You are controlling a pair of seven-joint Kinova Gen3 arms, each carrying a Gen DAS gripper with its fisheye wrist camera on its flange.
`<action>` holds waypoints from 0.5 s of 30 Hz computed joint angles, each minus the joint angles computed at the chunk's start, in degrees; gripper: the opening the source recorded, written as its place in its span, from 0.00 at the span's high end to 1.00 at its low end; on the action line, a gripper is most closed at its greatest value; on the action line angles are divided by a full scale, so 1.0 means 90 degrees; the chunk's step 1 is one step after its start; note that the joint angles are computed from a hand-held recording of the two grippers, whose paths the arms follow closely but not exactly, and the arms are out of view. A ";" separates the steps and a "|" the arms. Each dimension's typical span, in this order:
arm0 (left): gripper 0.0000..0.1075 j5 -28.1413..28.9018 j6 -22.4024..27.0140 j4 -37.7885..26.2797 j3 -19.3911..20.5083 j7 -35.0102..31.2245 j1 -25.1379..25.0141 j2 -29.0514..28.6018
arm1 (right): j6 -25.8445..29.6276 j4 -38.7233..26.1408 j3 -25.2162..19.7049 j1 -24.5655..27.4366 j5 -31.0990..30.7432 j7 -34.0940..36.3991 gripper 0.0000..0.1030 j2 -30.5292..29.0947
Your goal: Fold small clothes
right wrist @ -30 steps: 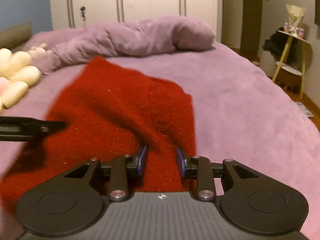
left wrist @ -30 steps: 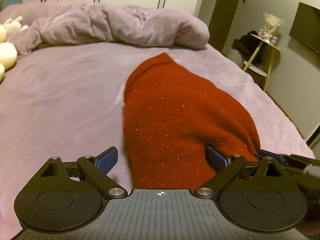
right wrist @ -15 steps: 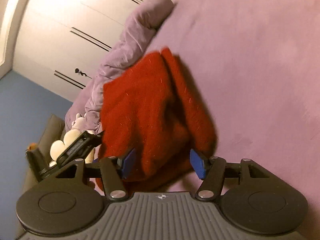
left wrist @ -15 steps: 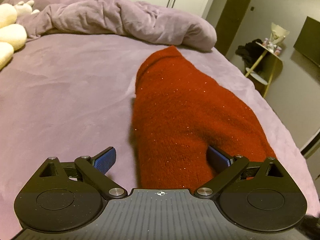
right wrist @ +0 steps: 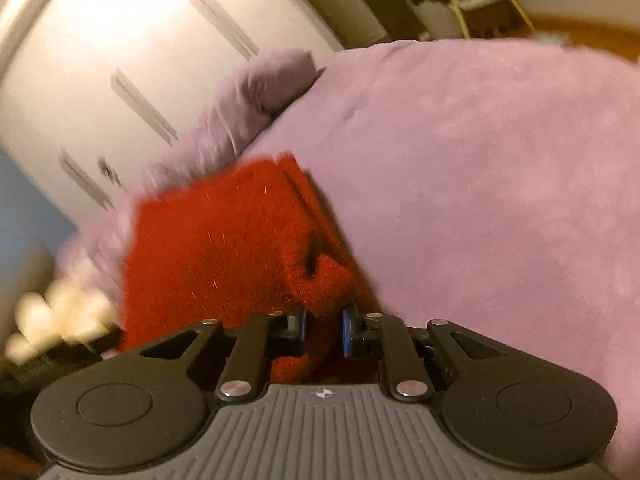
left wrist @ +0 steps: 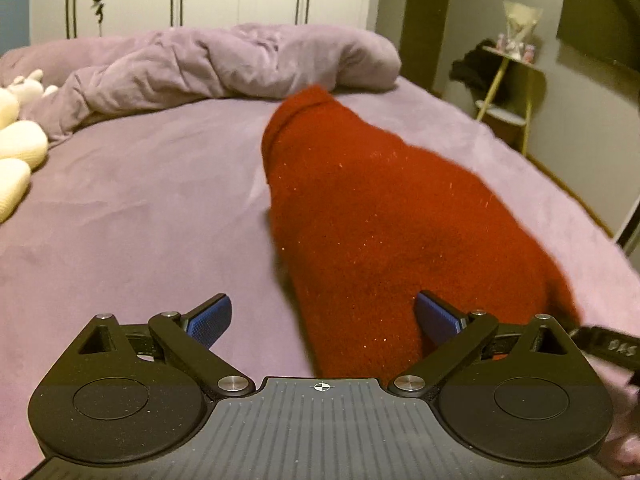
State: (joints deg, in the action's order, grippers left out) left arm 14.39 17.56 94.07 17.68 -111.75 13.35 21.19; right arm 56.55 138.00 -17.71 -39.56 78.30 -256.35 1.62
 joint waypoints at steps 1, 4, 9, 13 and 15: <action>0.06 -0.0034 -0.0037 0.0005 -0.0065 0.0035 0.0038 -0.0025 | -0.0148 0.0191 0.0030 -0.0038 0.0242 -0.0259 0.86 -0.0244; 0.06 0.0010 0.0157 -0.0161 -0.0090 0.0088 -0.0044 0.0009 | -0.0918 0.0548 0.0290 0.0114 0.0664 -0.1036 0.82 -0.1129; 0.06 0.0436 0.0531 -0.0381 0.0064 0.0108 -0.0310 0.0171 | -0.1055 0.0646 0.0050 0.0287 0.0507 -0.0962 0.72 -0.1427; 0.07 0.0827 0.1042 -0.0709 0.0206 -0.0116 -0.0613 0.0293 | -0.0666 0.0274 -0.0192 0.0682 0.0164 0.0074 0.50 -0.1273; 0.07 0.1130 0.1196 -0.0848 0.0239 -0.0197 -0.0743 0.0403 | -0.0863 0.0165 -0.0109 0.1000 0.0464 0.0592 0.12 -0.1207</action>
